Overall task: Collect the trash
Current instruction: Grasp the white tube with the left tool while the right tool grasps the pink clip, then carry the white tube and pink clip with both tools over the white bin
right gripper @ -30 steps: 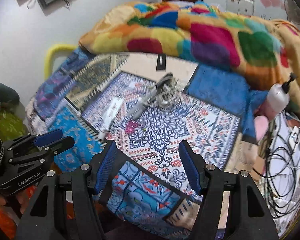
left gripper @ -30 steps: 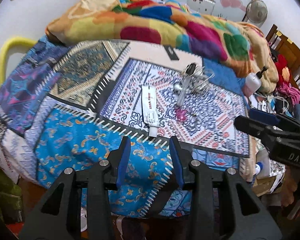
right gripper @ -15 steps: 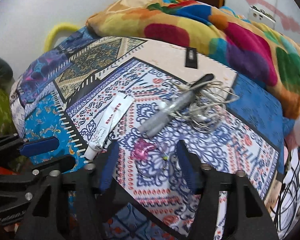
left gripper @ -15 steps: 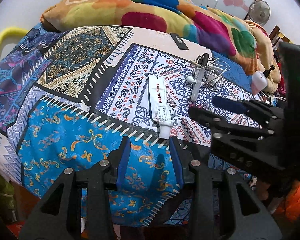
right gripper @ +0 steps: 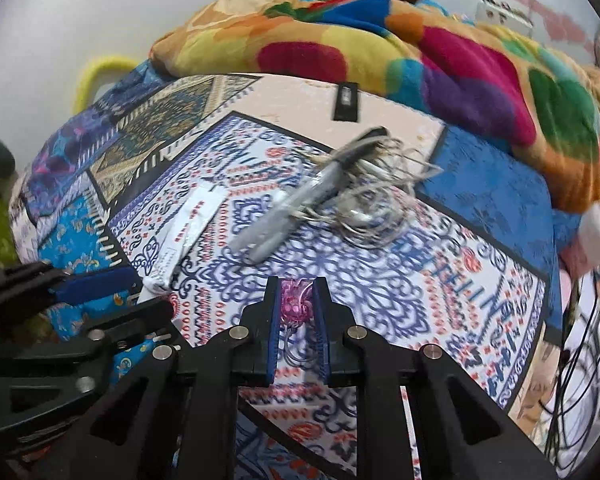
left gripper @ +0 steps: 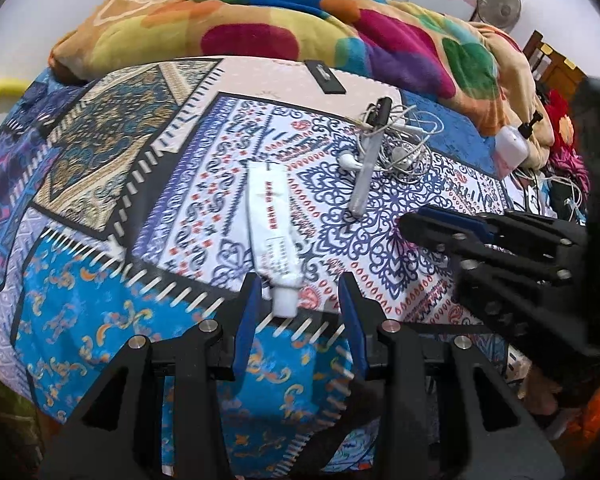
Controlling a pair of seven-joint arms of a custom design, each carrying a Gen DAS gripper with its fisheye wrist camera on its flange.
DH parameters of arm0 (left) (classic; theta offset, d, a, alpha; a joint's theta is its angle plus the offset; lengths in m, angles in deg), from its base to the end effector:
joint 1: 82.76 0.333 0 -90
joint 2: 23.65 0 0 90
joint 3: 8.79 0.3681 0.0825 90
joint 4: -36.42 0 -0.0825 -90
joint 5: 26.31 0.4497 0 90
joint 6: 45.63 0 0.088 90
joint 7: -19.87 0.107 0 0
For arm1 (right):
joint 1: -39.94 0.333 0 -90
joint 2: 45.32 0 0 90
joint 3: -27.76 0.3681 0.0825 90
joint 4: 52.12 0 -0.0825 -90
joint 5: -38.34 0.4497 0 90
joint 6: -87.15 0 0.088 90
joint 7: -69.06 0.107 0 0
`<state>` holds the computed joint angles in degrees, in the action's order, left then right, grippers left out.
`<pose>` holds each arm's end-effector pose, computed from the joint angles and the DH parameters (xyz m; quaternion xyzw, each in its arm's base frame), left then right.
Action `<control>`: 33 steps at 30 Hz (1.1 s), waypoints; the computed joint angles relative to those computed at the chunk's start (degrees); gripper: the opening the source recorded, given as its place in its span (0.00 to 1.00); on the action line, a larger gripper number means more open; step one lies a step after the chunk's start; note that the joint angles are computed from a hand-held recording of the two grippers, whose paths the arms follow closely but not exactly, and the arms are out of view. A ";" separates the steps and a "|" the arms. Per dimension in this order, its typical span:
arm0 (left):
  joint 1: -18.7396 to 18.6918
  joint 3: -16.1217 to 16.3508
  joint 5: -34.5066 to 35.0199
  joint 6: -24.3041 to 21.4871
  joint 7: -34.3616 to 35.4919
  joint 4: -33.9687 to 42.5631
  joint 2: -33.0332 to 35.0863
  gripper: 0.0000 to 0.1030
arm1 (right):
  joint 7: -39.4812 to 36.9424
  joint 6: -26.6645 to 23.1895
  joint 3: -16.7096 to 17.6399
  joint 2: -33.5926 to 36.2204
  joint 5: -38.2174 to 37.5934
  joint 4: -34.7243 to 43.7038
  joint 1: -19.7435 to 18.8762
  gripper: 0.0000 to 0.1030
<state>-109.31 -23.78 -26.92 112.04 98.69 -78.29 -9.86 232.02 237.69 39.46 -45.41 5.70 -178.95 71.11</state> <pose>0.5304 -0.4562 0.4103 -0.4940 0.8305 -0.2524 0.0512 0.4405 0.4266 0.4329 -0.6517 0.7083 -0.1369 0.2344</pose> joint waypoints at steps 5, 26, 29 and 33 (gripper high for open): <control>-5.65 5.64 15.17 -2.51 -13.42 2.55 1.69 0.22 | 1.57 0.10 -0.02 -3.49 0.84 -3.10 -0.88 0.14; 0.82 -0.66 11.64 2.63 -15.38 -6.65 -12.98 0.17 | 8.74 -7.92 4.51 -10.79 -6.66 0.13 -1.40 0.14; 2.27 -1.92 12.15 3.21 -16.49 -9.03 -16.53 0.17 | 9.66 -9.30 5.46 -11.51 -7.87 1.32 -1.02 0.14; 4.28 -3.20 10.09 3.78 -15.63 -13.19 -22.50 0.17 | 10.53 -11.18 6.64 -11.58 -9.46 3.48 -0.27 0.14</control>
<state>-105.04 -26.98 -16.83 115.82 83.06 -91.47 -32.36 242.55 226.51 46.10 -56.99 -3.76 -175.48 70.84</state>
